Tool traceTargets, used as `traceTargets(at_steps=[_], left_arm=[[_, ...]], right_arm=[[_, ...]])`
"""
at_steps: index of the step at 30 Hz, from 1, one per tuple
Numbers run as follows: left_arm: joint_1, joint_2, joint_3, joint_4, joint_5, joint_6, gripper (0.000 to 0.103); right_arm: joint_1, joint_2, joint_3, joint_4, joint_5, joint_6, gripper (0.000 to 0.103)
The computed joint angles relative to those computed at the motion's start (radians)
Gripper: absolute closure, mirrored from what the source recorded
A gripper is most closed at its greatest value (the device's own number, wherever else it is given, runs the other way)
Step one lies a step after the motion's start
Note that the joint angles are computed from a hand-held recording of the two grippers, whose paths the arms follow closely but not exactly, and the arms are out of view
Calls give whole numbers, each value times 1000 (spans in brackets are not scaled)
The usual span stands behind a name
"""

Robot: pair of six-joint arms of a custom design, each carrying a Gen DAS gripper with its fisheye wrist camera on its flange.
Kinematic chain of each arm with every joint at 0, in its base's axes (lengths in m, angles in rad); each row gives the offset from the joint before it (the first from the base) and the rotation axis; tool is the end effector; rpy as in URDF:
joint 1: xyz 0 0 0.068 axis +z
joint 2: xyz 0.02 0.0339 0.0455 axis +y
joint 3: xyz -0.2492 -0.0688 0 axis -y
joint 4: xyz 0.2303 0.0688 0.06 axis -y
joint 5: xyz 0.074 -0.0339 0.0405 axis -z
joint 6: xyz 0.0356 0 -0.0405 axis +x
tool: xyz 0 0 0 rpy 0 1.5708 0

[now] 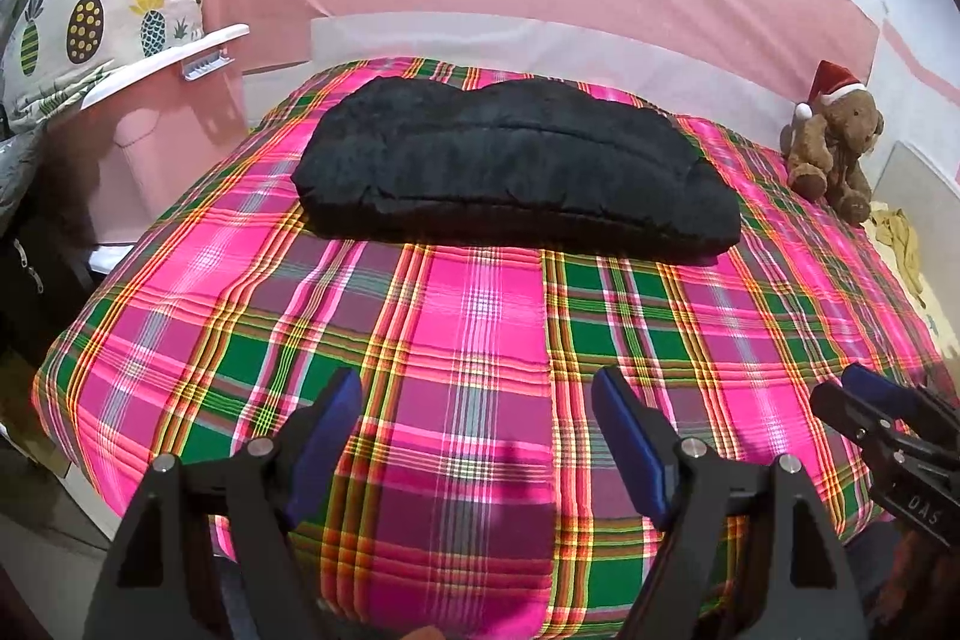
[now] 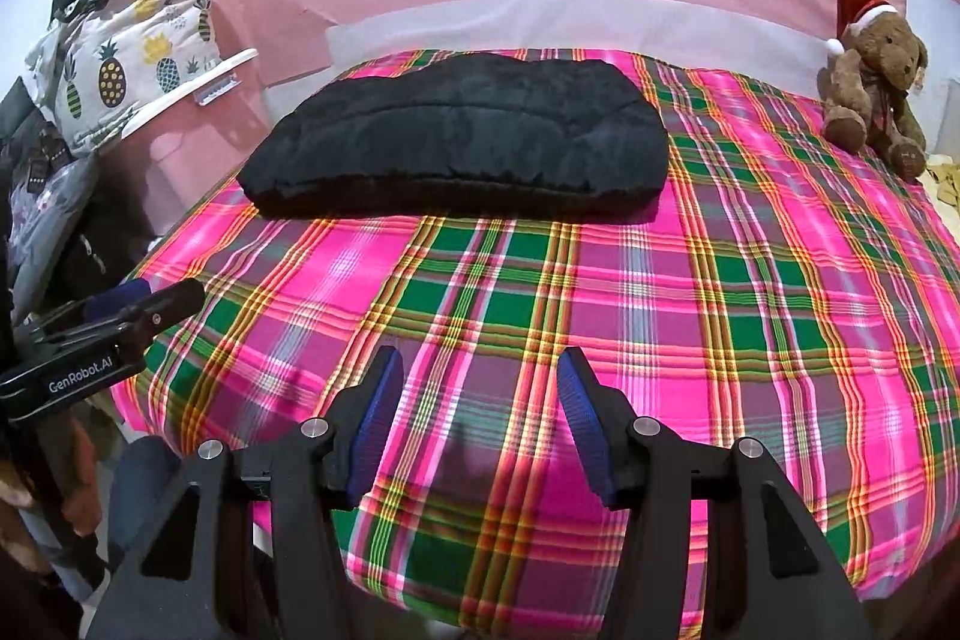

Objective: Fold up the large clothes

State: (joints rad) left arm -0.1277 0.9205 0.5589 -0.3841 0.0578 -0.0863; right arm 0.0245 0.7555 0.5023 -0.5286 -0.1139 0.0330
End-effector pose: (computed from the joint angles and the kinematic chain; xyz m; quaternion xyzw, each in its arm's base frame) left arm 0.1845 -0.0258 0.2122 0.0305 0.9153 -0.0691 0.3957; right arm 0.1541 0.0078 0.2077 -0.0180 0.9218 0.0636 0.3821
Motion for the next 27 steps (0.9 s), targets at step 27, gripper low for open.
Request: traceTargets(at_steps=[27], left_arm=[[-13, -28, -18, -6, -8, -5, 23]], right_arm=[[3, -2, -6, -1, 0, -1, 49]])
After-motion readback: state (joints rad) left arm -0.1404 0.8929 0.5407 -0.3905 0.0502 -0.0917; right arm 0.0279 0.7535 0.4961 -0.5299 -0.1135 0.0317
